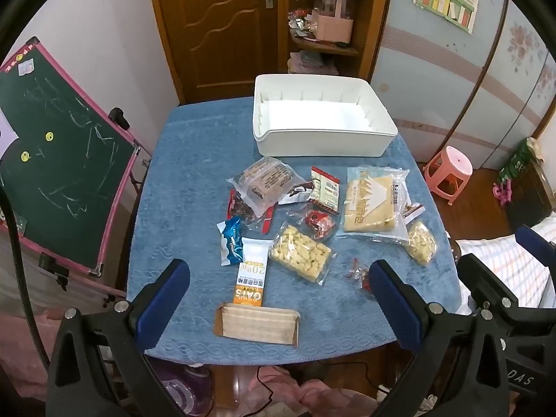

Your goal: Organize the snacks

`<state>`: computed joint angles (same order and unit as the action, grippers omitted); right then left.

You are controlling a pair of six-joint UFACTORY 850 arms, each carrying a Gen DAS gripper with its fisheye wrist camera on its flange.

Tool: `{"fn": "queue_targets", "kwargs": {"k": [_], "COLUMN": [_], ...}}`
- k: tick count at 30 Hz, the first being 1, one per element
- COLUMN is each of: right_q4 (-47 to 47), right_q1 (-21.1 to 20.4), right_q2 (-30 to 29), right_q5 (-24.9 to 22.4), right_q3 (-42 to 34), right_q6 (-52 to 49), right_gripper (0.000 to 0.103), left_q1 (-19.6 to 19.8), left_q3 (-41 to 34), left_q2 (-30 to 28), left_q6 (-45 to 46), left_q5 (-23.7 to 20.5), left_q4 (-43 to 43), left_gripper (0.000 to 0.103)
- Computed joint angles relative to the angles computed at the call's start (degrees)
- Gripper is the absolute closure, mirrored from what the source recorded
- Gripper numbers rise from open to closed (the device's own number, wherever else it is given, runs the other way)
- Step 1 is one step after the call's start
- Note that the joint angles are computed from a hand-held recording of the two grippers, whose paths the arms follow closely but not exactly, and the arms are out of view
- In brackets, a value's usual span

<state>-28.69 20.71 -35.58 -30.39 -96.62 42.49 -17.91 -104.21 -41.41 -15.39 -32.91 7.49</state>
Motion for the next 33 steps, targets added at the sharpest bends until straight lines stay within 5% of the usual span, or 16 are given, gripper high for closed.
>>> {"fn": "queue_targets", "kwargs": {"k": [33], "right_q4": [-1.3], "right_q1": [1.3], "right_q2": [1.6], "right_q5": [-0.9], "right_q3": [0.0], "right_q6": [1.4], "right_gripper": [0.000], "left_q1": [0.3], "left_q3": [0.6], "left_q2": [0.6], "left_q6": [0.6], "left_q5": [-0.1], "left_q4": [0.4], "left_gripper": [0.001]}}
